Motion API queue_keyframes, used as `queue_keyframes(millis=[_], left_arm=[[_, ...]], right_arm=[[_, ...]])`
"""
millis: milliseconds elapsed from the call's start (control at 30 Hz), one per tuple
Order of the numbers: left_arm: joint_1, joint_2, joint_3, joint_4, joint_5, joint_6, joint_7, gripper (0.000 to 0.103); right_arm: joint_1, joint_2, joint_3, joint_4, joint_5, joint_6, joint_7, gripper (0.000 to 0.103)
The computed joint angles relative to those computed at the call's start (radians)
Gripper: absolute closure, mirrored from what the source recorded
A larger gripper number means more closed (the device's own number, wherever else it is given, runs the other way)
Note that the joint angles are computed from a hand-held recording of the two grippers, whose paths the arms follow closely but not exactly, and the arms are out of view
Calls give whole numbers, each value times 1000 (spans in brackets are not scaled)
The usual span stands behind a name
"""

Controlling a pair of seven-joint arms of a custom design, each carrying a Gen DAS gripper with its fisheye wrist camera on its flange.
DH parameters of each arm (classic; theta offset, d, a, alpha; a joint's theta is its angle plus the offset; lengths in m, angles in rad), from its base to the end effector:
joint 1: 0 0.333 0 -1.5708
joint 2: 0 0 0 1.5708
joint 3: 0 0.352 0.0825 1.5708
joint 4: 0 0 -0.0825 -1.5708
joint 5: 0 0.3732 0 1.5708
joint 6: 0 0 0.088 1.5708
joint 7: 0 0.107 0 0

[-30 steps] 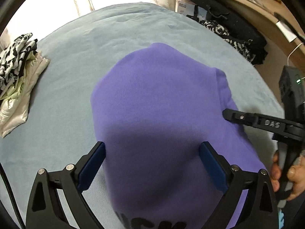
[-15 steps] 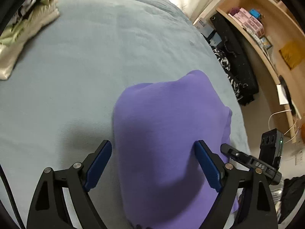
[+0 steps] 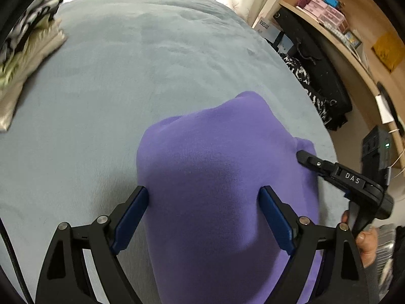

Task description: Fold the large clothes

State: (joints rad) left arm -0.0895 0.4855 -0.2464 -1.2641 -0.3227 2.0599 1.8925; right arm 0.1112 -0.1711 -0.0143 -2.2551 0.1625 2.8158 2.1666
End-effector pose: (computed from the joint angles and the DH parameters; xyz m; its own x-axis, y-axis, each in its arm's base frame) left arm 0.7014 -0.2142 0.5580 -0.5155 -0.7987 0.3104 -0.8347 0.3861 -0.3928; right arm 0.5220 0.0423 0.5612 -0.4068 -0.7727 -0.4873 -0.6296 0.6237 -0.4633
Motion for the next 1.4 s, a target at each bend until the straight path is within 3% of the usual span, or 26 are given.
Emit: queue_keyframes(millis=[167, 267, 400, 633, 800, 1133, 1267, 1367, 1400], left_arm=[[-74, -28, 30, -75, 132, 122, -43, 5], [-74, -37, 26, -99, 155, 145, -43, 3], [-49, -36, 14, -79, 123, 113, -41, 3], [-23, -161, 18, -210, 106, 151, -4, 3], [9, -287, 22, -339, 18, 164, 85, 3], [42, -475, 92, -547, -146, 80, 251, 3], [34, -525, 108, -635, -174, 118, 307, 3], [23, -547, 112, -691, -173, 153, 322, 3], [20, -550, 114, -702, -173, 163, 321, 3]], right_arm=[[-24, 39, 6, 11, -47, -53, 78, 89], [-18, 40, -5, 8, -11, -53, 72, 87], [-28, 5, 7, 5, -51, -83, 116, 67], [2, -112, 28, -39, -55, -123, 112, 62], [27, -200, 64, -86, -76, -146, 124, 44], [96, -310, 107, -184, -75, -222, 152, 44], [111, -317, 113, -214, -67, -229, 167, 44], [125, -331, 109, -257, -54, -168, 170, 44], [121, -333, 115, -259, -65, -169, 169, 50]])
